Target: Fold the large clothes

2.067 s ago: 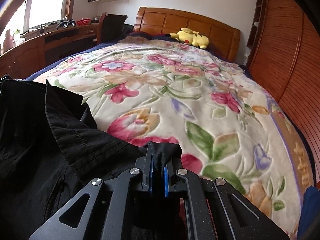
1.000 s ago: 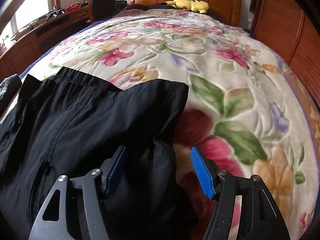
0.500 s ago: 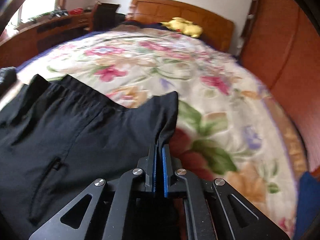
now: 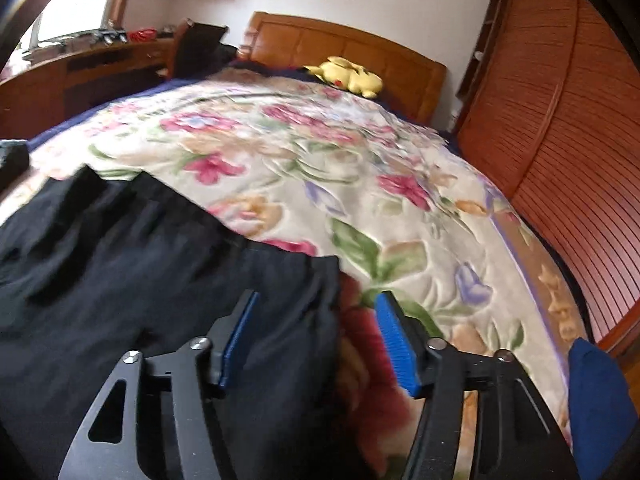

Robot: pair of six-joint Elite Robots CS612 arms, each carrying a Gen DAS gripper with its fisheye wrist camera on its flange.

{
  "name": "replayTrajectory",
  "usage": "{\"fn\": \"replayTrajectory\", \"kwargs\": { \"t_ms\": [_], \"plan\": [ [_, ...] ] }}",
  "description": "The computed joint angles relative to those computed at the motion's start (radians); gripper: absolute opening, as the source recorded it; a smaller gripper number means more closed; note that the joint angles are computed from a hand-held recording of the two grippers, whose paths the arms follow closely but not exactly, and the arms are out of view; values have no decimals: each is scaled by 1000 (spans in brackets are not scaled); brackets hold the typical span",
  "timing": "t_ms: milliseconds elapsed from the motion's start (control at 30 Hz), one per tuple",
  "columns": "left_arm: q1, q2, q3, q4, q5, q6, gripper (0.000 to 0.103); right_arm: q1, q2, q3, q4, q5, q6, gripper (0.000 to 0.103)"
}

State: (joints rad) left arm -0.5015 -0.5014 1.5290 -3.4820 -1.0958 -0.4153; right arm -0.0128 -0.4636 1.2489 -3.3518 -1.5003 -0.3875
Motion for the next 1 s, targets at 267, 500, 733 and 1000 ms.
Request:
{"fn": "replayTrajectory", "kwargs": {
  "t_ms": [267,500,733,1000],
  "plan": [
    [-1,0,1,1,11,1,80,34,-66,157,-9,246,-98,64],
    [-1,1,1,-1,10,2,80,64,-61,180,85,344,-158,64],
    [-5,-29,47,-35,-48,5,80,58,-65,172,179,323,-179,64],
    [-38,-42,112,-59,-12,49,80,7,-97,288,25,330,-108,64]
  ]
}}
